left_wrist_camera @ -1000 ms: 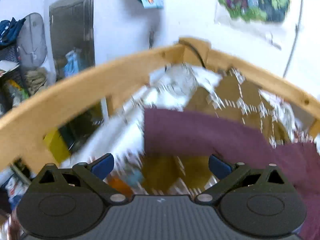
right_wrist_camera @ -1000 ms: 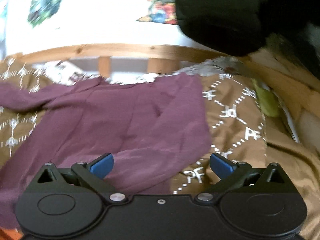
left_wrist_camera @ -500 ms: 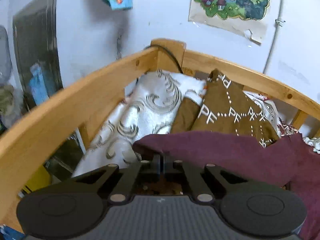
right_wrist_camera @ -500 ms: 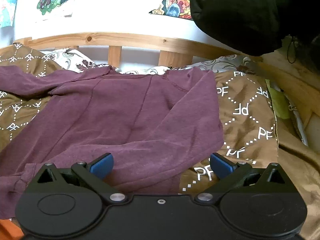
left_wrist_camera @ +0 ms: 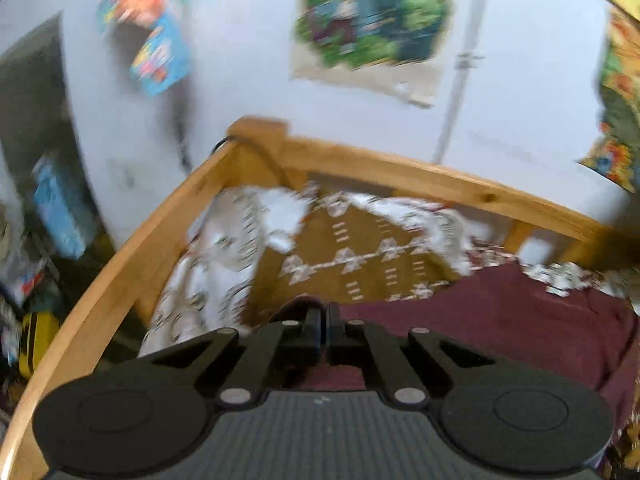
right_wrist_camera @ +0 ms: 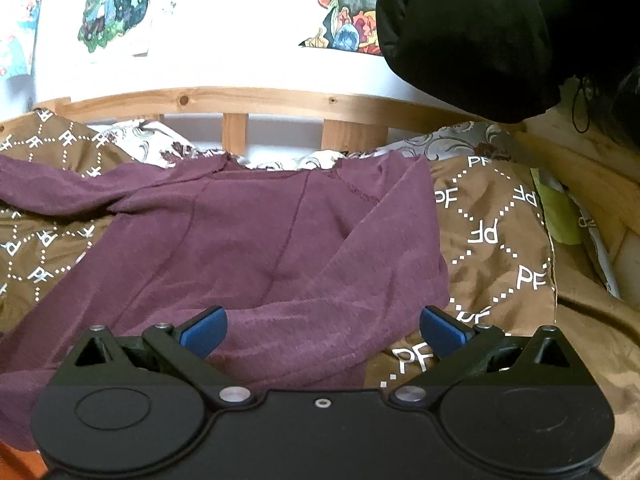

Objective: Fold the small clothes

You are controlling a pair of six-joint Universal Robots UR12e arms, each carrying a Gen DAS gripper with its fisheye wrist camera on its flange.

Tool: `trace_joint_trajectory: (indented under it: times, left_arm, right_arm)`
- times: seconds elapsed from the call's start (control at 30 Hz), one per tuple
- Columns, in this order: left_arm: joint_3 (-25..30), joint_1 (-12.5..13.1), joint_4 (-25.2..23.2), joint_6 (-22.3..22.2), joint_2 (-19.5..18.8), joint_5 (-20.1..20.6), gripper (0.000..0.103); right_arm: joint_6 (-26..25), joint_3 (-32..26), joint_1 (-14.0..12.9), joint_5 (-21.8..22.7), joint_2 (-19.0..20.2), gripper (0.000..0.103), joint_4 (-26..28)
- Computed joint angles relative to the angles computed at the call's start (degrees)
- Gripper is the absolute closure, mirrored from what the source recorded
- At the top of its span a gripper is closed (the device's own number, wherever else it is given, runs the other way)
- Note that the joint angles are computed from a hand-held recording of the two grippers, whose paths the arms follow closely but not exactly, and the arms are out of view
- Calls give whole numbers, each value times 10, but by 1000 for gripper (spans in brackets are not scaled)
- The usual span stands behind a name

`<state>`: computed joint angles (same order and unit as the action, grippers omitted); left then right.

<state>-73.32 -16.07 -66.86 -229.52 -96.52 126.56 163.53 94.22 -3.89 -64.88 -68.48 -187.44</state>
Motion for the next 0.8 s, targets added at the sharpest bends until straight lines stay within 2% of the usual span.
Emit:
trace_joint_trajectory:
  times: [0.13,0.23,0.43,0.57,0.8]
  left_arm:
    - [55,-30,28,80,-42,9,103]
    - [98,-53,69,153,-79,4,103]
    - [180,-82,134,265,-158,-69,103]
    - [245,-93,124,299,-216,-135,103]
    - [319,-112,81,331,-292,-204,103]
  right_arm:
    - [6,3,-4,14,-2,1,-11]
    - [16,5,-7,21,-3,1,-19]
    - [59,4,-15,16,-6,1,-26]
    - [96,4,-23,3,-9,1,-25]
    - [190,-5,-41,-28,-7,1,-20]
